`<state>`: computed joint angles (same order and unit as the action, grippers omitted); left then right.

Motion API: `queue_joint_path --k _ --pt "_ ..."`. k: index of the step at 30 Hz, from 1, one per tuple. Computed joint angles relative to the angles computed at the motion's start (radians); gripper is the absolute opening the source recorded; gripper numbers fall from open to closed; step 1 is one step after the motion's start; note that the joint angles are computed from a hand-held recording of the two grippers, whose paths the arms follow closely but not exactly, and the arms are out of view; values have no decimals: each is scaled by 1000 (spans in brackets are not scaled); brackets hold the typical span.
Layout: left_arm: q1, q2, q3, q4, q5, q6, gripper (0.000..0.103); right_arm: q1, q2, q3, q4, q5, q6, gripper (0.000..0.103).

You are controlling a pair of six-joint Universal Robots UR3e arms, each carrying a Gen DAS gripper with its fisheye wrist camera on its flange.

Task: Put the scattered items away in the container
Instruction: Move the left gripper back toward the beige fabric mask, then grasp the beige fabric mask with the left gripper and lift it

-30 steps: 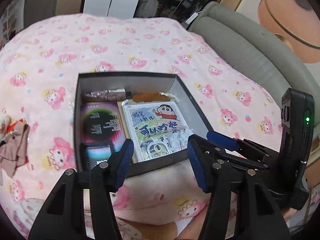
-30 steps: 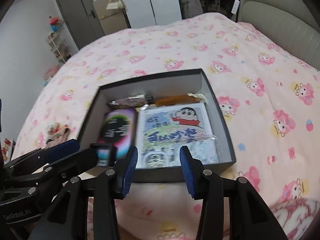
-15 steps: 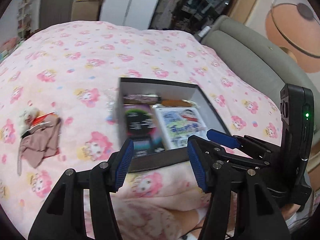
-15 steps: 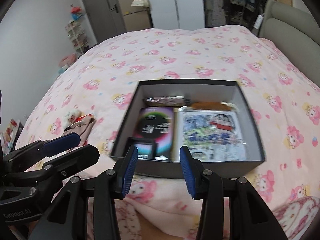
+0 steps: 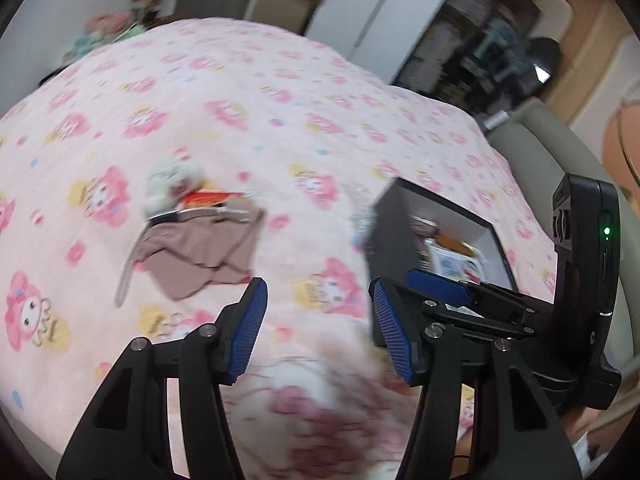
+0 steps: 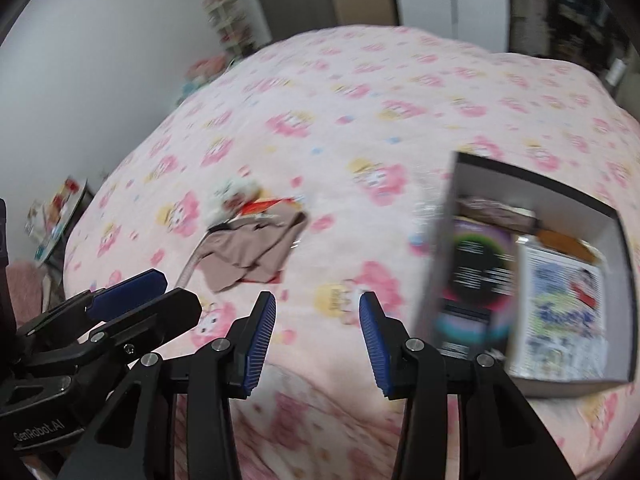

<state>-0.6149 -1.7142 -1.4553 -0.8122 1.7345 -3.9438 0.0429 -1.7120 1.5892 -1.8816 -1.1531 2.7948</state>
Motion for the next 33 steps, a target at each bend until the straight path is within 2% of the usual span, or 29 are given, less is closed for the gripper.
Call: queue_joint_path --k 9,12,18,23,26,31,33 --pt "194 89 -281 157 -121 39 58 213 346 -249 -4 -92 93 39" --pt "248 54 -287 159 -150 71 60 248 446 -343 14 -136 109 39" --pt "331 -33 -317 223 -184 108 71 261 645 -530 80 -132 153 44" --pt "394 -132 -312 228 -233 142 71 290 823 -722 161 -181 151 48" --pt "406 -170 -303 242 -233 154 71 301 893 -789 180 -201 155 48" --pt "453 -193 -367 336 -293 127 72 294 975 -895 235 -174 161 51" --pt "454 -189 -395 372 -299 115 66 296 974 -891 226 -172 158 51"
